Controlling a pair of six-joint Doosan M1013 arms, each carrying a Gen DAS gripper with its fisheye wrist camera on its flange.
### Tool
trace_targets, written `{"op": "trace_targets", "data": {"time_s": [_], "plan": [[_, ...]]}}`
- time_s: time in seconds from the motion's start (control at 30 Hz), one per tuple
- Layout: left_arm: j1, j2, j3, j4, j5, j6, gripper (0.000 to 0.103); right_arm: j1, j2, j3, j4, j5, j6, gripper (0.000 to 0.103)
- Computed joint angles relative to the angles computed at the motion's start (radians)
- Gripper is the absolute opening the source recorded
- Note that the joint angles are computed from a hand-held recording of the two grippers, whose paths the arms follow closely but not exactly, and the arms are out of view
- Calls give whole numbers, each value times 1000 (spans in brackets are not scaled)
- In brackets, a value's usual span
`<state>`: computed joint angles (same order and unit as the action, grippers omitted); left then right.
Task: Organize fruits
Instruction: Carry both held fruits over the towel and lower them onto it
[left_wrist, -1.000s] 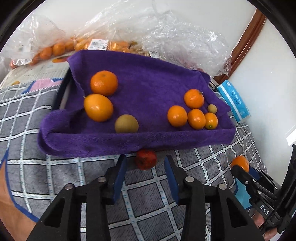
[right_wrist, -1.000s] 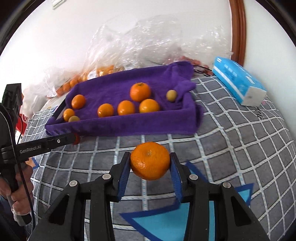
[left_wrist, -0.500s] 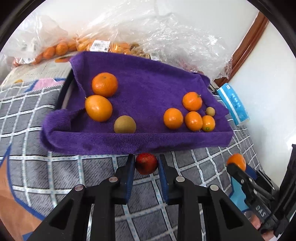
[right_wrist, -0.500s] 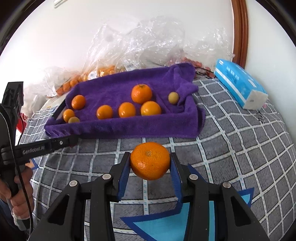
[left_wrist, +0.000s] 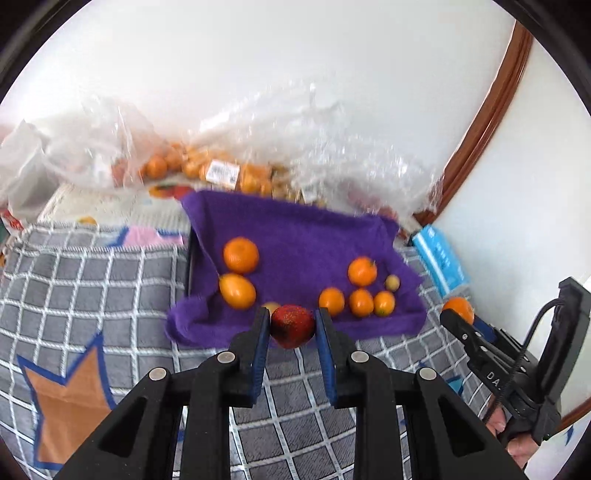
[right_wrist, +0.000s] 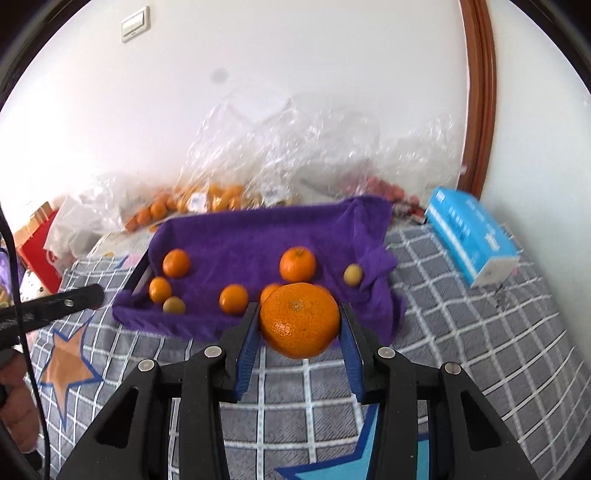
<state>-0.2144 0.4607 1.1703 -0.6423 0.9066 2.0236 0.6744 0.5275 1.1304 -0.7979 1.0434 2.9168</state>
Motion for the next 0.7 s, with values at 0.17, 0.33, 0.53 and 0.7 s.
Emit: {"op": "trace_targets", "data": {"time_s": [0.17,0.33,0.53,0.7], "plan": [[0,10,-36,1,-12,-9,24,-7,10,-40,-7,41,-10,41],[-5,31,-69,5,-1,-20,24,-17,22,-67,-12,65,-32,41],[-14,71,-120,26,19,-53,24,-37,38,-87,14,64,-65,41],[-20,102,-155,64,28,-82,24,-54,52,-93,30,60,-78,41]]}}
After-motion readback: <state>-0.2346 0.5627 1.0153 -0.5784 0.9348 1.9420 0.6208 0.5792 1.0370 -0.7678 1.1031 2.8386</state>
